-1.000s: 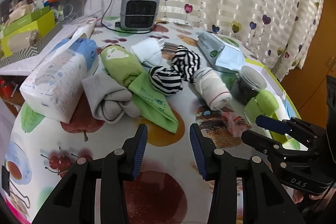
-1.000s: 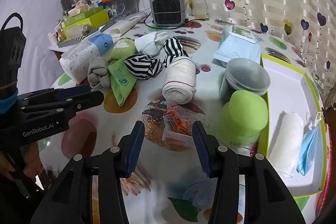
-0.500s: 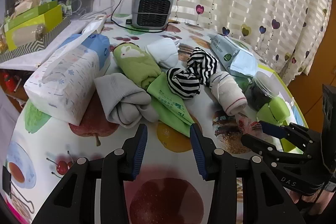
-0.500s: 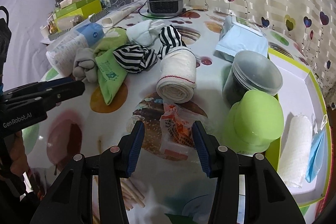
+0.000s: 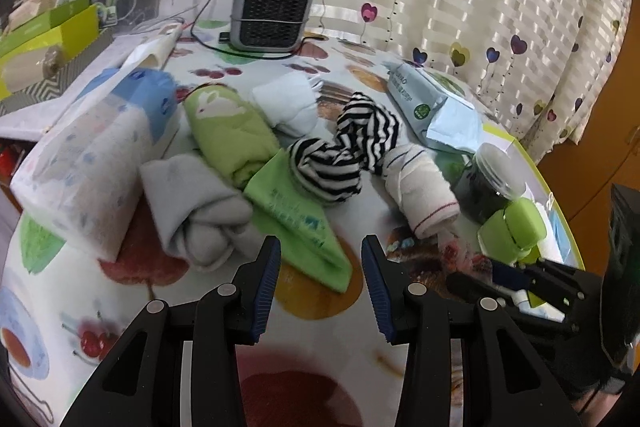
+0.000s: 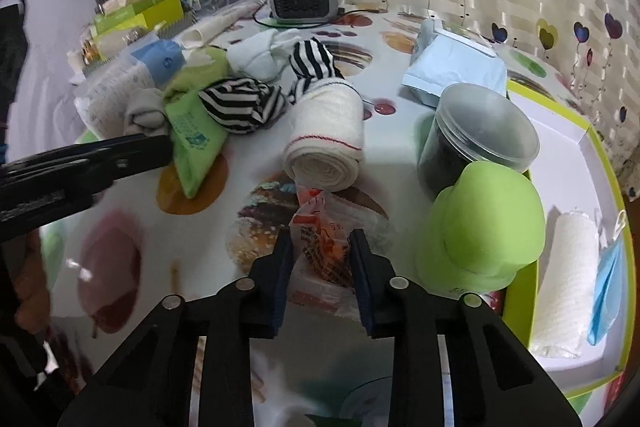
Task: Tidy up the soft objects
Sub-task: 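Close the left gripper on the striped sock and lift it, then lift the striped sock with the left gripper while the right gripper grasps the snack bag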
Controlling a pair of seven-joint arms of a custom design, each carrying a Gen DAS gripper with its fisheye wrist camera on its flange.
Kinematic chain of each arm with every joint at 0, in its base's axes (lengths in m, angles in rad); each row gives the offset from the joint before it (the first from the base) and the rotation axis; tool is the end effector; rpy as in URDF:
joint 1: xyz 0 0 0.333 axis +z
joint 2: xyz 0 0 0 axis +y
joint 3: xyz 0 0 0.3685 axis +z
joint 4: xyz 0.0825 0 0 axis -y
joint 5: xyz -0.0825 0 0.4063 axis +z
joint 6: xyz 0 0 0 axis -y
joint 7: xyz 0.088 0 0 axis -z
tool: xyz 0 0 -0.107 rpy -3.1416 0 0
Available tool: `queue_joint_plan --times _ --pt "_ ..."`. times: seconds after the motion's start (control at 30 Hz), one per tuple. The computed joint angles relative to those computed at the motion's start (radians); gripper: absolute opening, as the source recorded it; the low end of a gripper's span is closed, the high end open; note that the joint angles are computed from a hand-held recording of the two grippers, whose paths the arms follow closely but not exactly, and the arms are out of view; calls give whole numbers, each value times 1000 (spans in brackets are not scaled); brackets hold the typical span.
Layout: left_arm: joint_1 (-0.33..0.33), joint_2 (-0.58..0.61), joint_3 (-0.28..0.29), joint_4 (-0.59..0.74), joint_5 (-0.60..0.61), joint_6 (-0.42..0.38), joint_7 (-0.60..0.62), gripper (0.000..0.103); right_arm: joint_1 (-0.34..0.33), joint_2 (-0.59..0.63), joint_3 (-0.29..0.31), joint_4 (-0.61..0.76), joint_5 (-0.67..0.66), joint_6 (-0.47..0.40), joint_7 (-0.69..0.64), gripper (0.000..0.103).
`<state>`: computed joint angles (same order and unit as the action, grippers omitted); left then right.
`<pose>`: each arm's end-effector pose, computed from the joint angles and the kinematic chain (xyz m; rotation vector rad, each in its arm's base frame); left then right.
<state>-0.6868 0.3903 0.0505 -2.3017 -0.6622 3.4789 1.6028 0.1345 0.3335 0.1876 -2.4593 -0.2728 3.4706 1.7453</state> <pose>0.5114 -0.2890 0.2899 -1.9096 1.8488 -0.9393 0.5096 0.2015 0.2759 -2.0852 1.3742 -0.3988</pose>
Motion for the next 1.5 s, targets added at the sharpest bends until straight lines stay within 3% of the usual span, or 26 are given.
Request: queue_joint_plan --times 0.2,0.27,0.47,0.63,0.8,0.87,0.93,1.0,1.1,1.17,1.3,1.5 --pt "-36 35 59 81 13 -52 18 41 -29 -25 13 -17 -37 45 36 28" --pt "-8 47 46 106 60 -74 -7 41 -19 -37 0 -20 -35 61 44 28" --pt "-77 89 159 166 108 -119 -69 41 -11 -49 -21 -11 -50 91 75 28" --pt "-88 117 194 198 166 -160 -129 44 -23 -43 -19 9 -81 88 105 28" --pt "-54 134 168 227 251 -176 -171 48 -62 -33 2 30 -138 83 151 28" --pt "-106 156 227 243 266 -189 -197 48 -24 -35 -29 24 -99 102 122 28" --pt "-92 164 219 255 290 -208 -221 48 -50 -30 -9 28 -133 99 152 28" --pt "-118 174 252 262 311 -223 -248 48 -32 -27 -25 30 -116 94 140 28" --pt "-155 186 297 266 343 -240 -288 26 -56 -21 -11 33 -137 93 167 28" --pt "-157 183 304 259 366 -238 -311 14 -32 -25 -32 27 -108 100 147 28" --pt "-180 166 330 228 411 -214 -355 9 -41 -26 -26 18 -116 114 160 28" --pt "-327 125 461 147 407 -158 -378 8 -4 -45 -58 -17 -70 156 123 28"
